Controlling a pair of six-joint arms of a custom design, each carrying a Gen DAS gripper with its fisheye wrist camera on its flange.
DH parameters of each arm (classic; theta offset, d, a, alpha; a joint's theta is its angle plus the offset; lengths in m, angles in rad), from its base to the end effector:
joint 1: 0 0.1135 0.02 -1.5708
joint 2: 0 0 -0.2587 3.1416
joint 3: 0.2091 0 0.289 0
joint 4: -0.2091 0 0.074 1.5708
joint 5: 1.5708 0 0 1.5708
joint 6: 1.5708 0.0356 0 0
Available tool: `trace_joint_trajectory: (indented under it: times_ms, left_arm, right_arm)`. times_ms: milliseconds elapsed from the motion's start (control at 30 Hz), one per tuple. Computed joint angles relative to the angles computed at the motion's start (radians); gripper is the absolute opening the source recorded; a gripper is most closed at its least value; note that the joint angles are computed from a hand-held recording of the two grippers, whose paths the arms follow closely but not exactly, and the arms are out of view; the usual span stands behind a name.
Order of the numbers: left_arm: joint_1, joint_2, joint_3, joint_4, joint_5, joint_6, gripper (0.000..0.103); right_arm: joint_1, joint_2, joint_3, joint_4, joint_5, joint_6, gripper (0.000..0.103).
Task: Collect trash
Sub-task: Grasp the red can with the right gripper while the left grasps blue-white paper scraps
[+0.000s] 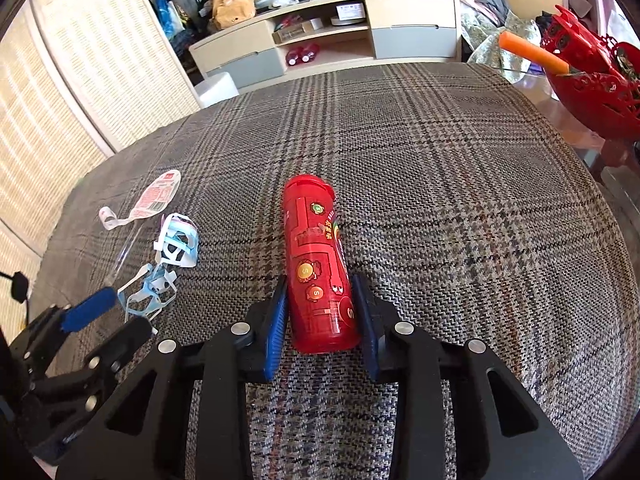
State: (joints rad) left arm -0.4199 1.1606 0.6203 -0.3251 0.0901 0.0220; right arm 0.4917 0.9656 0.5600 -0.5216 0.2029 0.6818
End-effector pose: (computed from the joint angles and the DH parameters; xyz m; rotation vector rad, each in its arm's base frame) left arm 0.2371 -0.1094 0.1734 0.5771 2.3836 -0.2868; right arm 0.1987 0.0983 0.1827 0.3200 2.4672 0.2482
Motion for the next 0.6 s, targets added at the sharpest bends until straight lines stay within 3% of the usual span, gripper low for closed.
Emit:
trace_joint_trajectory:
  times_ms: [100,267,433,600]
  left_arm:
    - [-0.009,0.022,0.004,0.009,0.013,-0.001,0.020]
    - [-0.018,-0.055,-0.025,-0.034,0.020,-0.002,0.016]
    - [-0.010,-0.243,-0.068,-0.176,0.042,-0.005,0.014]
    - [-0.014,-0.480,-0.121,-0.342,0.043,-0.024,0.012]
  right_arm:
    - [0.004,-0.027,-0.010,-0.015,-0.003,0.005,0.032]
    - [0.048,-0.084,-0.024,-0.076,0.011,0.042,0.032]
    - [0.127,-0.194,-0.053,-0.168,0.017,0.116,0.031]
    - [0.333,-0.340,-0.074,-0.319,0.127,0.279,0.030]
